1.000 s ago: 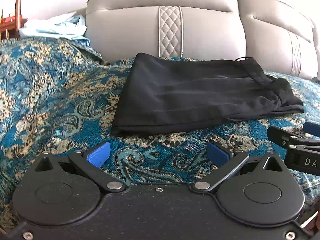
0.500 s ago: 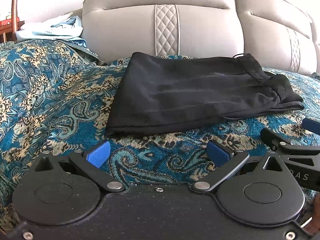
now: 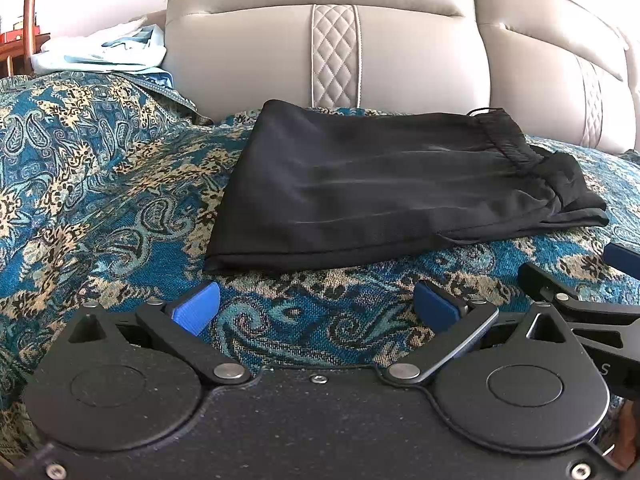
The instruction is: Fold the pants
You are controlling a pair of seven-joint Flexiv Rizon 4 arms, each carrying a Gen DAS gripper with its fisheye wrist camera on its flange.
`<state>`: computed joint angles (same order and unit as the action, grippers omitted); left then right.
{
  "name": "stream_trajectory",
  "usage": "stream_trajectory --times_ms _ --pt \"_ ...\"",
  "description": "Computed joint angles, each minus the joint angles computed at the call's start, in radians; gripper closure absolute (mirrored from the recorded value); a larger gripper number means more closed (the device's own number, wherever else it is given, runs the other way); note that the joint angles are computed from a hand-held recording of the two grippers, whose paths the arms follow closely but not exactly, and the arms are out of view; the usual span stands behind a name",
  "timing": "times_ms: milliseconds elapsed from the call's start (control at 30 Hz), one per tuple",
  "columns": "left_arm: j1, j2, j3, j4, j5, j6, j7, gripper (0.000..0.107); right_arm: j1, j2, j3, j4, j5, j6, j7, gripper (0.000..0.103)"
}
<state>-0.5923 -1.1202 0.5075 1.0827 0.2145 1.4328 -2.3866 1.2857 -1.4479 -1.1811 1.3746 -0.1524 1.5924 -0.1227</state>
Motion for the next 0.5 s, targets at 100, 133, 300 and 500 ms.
stream_trajectory --times_ms 100,133,300,500 --pt "0.000 -0.001 0.001 0.000 0.001 0.002 -0.002 0.004 -0.001 0.001 0.000 0.000 0.001 0.001 -0.001 0.000" --pt "0.000 -0.001 0.000 0.000 0.002 0.002 -0.001 0.004 0.000 0.000 0.000 0.000 0.001 0.001 -0.001 0.000" --pt "0.000 -0.001 0.002 0.001 0.002 0.003 -0.003 0.004 -0.001 0.001 0.002 0.000 0.002 0.001 -0.002 0.000" --pt "-0.002 -0.001 0.004 0.000 0.001 0.003 -0.006 0.004 -0.001 0.001 0.002 -0.001 0.002 0.000 -0.002 0.000"
